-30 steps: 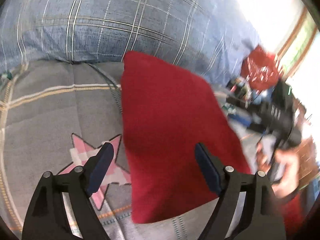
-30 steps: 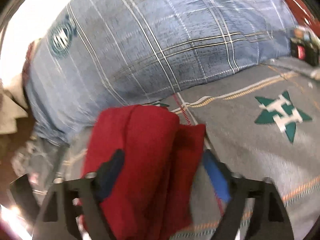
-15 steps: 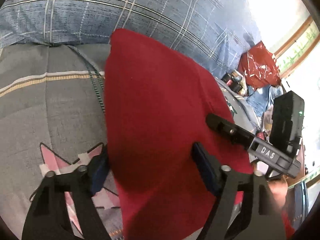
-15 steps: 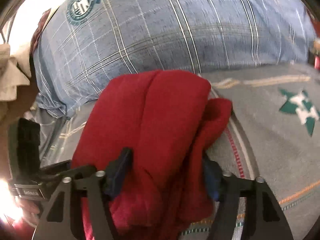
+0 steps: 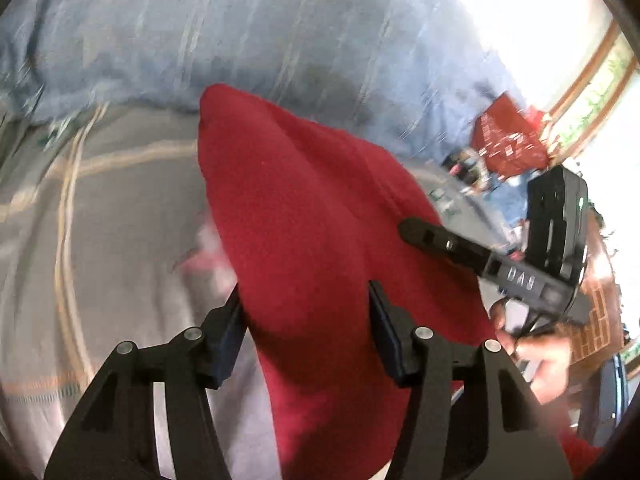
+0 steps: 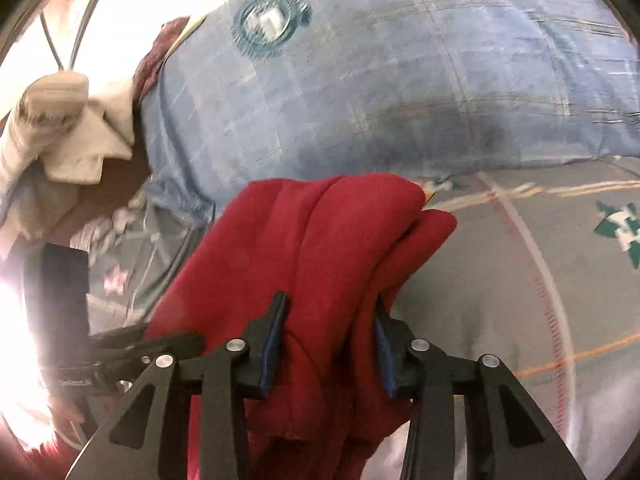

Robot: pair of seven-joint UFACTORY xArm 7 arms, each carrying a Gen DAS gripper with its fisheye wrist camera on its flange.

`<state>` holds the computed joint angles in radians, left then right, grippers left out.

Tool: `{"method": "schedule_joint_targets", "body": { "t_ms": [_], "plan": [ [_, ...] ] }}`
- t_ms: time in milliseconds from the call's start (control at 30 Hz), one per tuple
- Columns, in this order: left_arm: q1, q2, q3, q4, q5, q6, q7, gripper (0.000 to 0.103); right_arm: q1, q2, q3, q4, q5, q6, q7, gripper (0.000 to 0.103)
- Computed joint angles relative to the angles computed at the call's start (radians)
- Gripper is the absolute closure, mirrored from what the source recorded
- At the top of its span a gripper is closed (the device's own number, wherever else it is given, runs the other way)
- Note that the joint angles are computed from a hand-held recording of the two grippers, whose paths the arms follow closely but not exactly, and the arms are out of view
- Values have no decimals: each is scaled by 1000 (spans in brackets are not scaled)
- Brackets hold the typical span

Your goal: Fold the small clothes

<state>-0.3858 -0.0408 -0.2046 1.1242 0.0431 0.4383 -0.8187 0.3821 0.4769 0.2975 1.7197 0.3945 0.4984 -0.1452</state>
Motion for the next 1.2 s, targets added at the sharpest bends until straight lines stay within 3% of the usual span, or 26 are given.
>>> {"method": "schedule_joint_targets", "body": {
  "t_ms": [67,133,267,400,433,533,600,733,800,867,967,1200],
  "plan": [
    [-2,15,-3,-19,0,50,-37,43,92,8,-109,10,-150,35,149,52],
    [-2,1,-3,-66,38,21,-90,38,131,-28,-153,-38,-265,7,222,52],
    [11,-13,-12,-78,144,-4,-194,37,70,-128,-59,-160,-243,-69,113,53],
    [11,-8,-26,-57,295,33,-302,36,85,-171,-22,-230,-245,-113,26,56],
    [10,-11,-28,-61,327,36,-326,36,92,-166,-21,-237,-264,-103,30,60],
    [12,-22,-33,-73,456,42,-419,30,199,-122,-145,-217,-465,-35,213,67],
    [13,-33,-43,-75,534,71,-476,30,193,-136,-141,-266,-497,-105,232,67],
    [15,-61,-62,-71,642,140,-550,30,163,-168,-102,-266,-461,-96,237,60],
    [13,-69,-83,-51,707,214,-588,27,166,-205,-109,-299,-467,-126,277,48],
    [6,-77,-100,-35,770,277,-624,20,193,-232,-144,-329,-540,-168,370,37],
    [-6,-93,-110,-35,821,313,-669,19,213,-251,-166,-344,-626,-185,483,32],
    [-6,-134,-129,-68,844,339,-733,18,190,-279,-145,-376,-671,-203,573,24]
  ]
}}
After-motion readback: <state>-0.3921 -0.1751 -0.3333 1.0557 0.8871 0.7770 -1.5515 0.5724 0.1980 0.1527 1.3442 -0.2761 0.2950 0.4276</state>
